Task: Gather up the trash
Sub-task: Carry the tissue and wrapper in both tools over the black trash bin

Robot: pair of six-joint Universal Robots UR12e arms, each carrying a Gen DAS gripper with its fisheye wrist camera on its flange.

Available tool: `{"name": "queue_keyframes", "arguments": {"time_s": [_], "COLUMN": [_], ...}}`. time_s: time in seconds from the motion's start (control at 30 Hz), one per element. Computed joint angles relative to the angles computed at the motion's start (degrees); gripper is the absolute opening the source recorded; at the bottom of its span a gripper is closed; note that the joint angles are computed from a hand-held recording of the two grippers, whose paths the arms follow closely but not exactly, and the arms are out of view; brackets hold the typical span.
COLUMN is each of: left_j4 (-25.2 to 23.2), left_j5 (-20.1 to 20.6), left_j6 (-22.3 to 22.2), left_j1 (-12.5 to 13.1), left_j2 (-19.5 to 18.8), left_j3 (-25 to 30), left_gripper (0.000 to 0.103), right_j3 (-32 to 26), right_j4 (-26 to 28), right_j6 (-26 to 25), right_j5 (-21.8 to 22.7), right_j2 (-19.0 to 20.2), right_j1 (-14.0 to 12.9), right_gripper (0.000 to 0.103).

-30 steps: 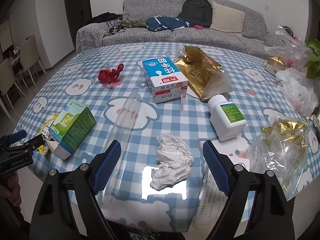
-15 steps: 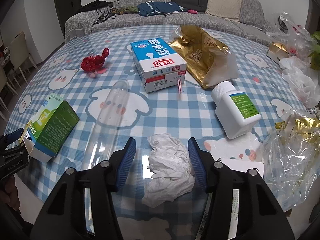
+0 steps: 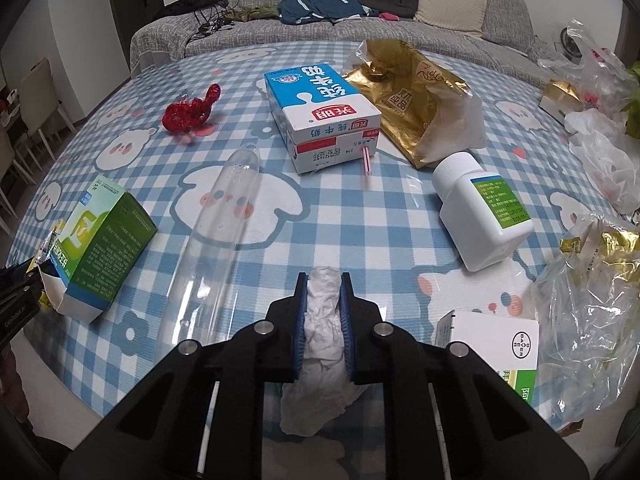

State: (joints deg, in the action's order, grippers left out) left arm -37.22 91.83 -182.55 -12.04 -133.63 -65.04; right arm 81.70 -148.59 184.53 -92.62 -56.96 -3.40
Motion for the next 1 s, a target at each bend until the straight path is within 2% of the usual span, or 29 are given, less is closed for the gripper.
{"name": "queue_keyframes", "arguments": {"time_s": [0.53, 0.8, 1.0], "left_j4": [3.62, 8.15, 9.15], "left_j5": [-0.14, -1.32, -1.61], "left_j6": [-0.74, -2.05, -1.1], "left_j1": [-0.09, -0.48, -1.05], "left_j2": [2.22, 4.56, 6.22], "left_j3": [-2.86, -6.45, -8.95], "left_gripper": [0.033, 0.033, 0.033], "right_j3": [1.95, 6.13, 9.02], "right_j4": [-2.7, -6.16, -7.75], "right_j6": [-0.19, -0.06, -0.06], "right_j5": [0.85, 2.16, 1.7], "right_j2": [-1.95, -4.57, -6.95], "right_j1": [-0.08, -0.67, -0.6], "right_gripper": [0.012, 0.012, 0.012]}}
